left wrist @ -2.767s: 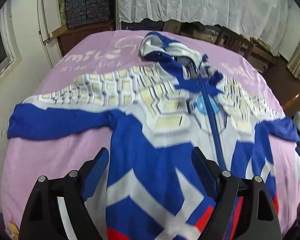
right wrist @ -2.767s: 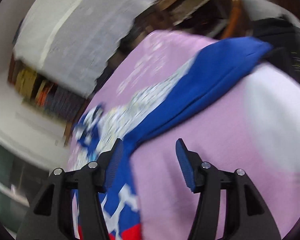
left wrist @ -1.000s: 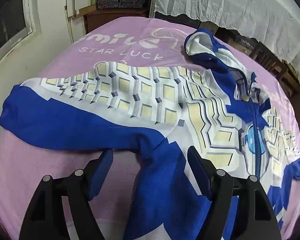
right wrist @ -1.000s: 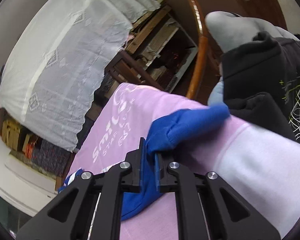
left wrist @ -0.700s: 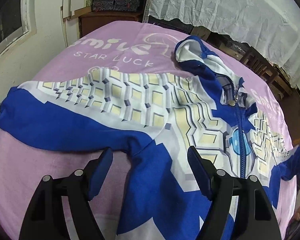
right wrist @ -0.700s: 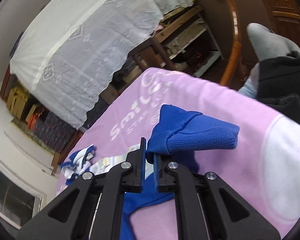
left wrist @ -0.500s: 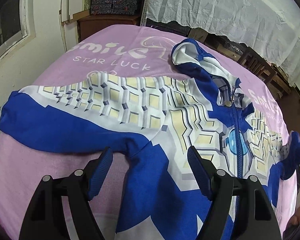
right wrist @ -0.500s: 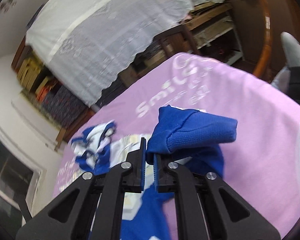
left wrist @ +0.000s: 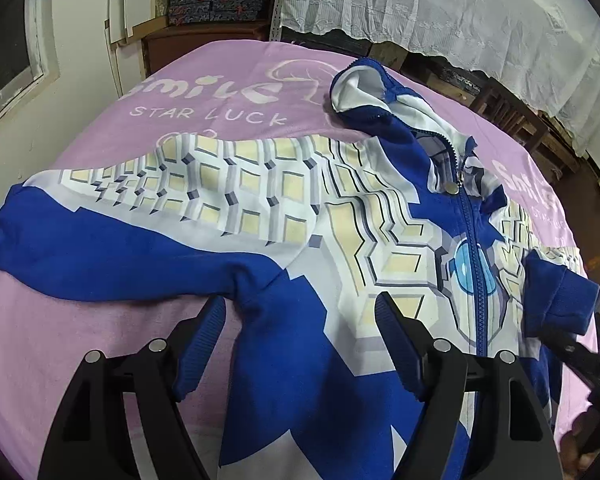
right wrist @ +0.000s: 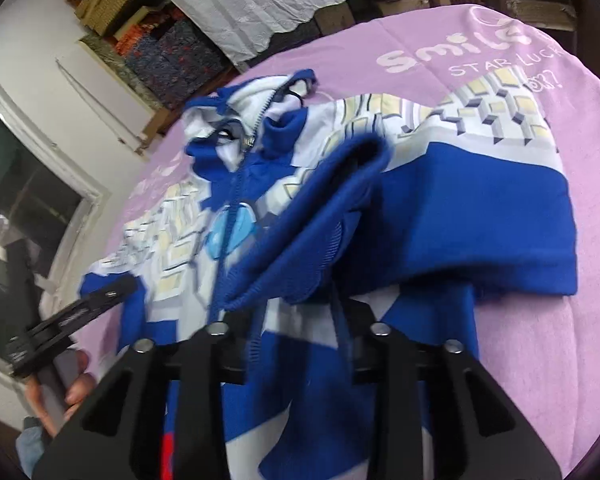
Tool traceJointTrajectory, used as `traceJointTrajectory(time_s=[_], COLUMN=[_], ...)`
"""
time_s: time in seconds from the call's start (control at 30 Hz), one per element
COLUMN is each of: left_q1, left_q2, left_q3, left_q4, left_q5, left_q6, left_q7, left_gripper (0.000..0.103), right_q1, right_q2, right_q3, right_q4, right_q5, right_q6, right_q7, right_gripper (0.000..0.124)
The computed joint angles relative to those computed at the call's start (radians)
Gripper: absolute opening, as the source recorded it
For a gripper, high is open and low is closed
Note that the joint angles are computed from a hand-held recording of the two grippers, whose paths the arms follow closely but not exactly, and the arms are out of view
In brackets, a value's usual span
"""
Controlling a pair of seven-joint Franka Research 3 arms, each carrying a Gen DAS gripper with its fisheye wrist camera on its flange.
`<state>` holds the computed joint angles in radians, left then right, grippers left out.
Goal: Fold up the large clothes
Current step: 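Grasp the blue hood drawstring with the left gripper and lift it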
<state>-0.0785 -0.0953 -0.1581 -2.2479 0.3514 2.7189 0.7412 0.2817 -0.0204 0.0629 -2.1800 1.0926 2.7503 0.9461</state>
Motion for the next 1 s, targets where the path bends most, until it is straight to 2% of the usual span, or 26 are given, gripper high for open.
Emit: traceJointTrajectory(time_s=[0.13,0.2,0.27,0.33,0.4,0.43,0.47,0.5,0.53,0.6,0.63,0.7,0.73,0.77,0.9,0.93,1.0], left_q1=[-0.006,-0.014,-0.023,-0.037,-0.066,-0.085,-0.102,-0.116,-0.135,-0.172,-0.192,-0.229,-0.239,-0.241,-0.220,-0.212,-0.193], left_q2=[0.005,0.001,-0.014,-0.014,0.003,0.020,0.044,0.066,0.097,0.149,0.183,0.251,0.272,0.295,0.335,0.336,0.332], left_q3=[-0.012,-0.018,-0.031,-0.050,-0.067,-0.078,-0.092,-0.100,-0.110,-0.112,-0.111,-0.099,-0.090,-0.083,-0.064,-0.062,-0.070], left_q4=[0.007,0.002,-0.015,-0.011,0.015,0.038,0.070,0.099,0.138,0.195,0.231,0.308,0.333,0.357,0.393,0.392,0.383], left_q5=[0.050,0.068,0.118,0.168,0.181,0.189,0.215,0.249,0.302,0.360,0.379,0.413,0.409,0.381,0.237,0.202,0.129], left_q6=[-0.009,0.005,0.052,0.078,0.073,0.061,0.036,0.011,-0.021,-0.061,-0.083,-0.122,-0.127,-0.116,-0.052,-0.031,0.014], left_q7=[-0.009,0.004,0.005,0.013,0.065,0.095,0.111,0.112,0.105,0.108,0.115,0.113,0.117,0.129,0.177,0.185,0.236], left_gripper=[0.077,0.077,0.077,0.081,0.083,0.083,0.084,0.086,0.087,0.088,0.088,0.088,0.088,0.088,0.086,0.084,0.070], right_q1=[-0.009,-0.016,-0.029,-0.044,-0.060,-0.067,-0.075,-0.085,-0.102,-0.123,-0.126,-0.129,-0.132,-0.140,-0.181,-0.189,-0.198], right_q2=[-0.106,-0.113,-0.103,-0.070,-0.026,0.003,0.032,0.046,0.061,0.051,0.032,-0.002,-0.009,-0.011,0.029,0.038,0.065], right_q3=[-0.039,-0.060,-0.072,-0.072,-0.064,-0.061,-0.062,-0.059,-0.058,-0.054,-0.052,-0.055,-0.061,-0.072,-0.102,-0.103,-0.097], right_q4=[-0.075,-0.071,-0.057,-0.025,0.013,0.040,0.073,0.094,0.122,0.128,0.120,0.100,0.090,0.081,0.089,0.093,0.113], right_q5=[0.156,0.209,0.227,0.182,0.070,0.015,0.027,0.082,0.179,0.284,0.321,0.412,0.446,0.464,0.458,0.462,0.471], right_q6=[0.027,0.036,0.047,0.038,0.032,0.012,-0.036,-0.087,-0.177,-0.239,-0.209,-0.121,-0.094,-0.088,-0.155,-0.166,-0.185], right_q7=[-0.129,-0.148,-0.131,-0.065,0.055,0.110,0.100,0.047,-0.055,-0.172,-0.225,-0.331,-0.349,-0.336,-0.205,-0.185,-0.166], right_gripper=[0.042,0.042,0.033,0.025,0.023,0.023,0.023,0.023,0.023,0.023,0.025,0.041,0.049,0.050,0.050,0.050,0.050])
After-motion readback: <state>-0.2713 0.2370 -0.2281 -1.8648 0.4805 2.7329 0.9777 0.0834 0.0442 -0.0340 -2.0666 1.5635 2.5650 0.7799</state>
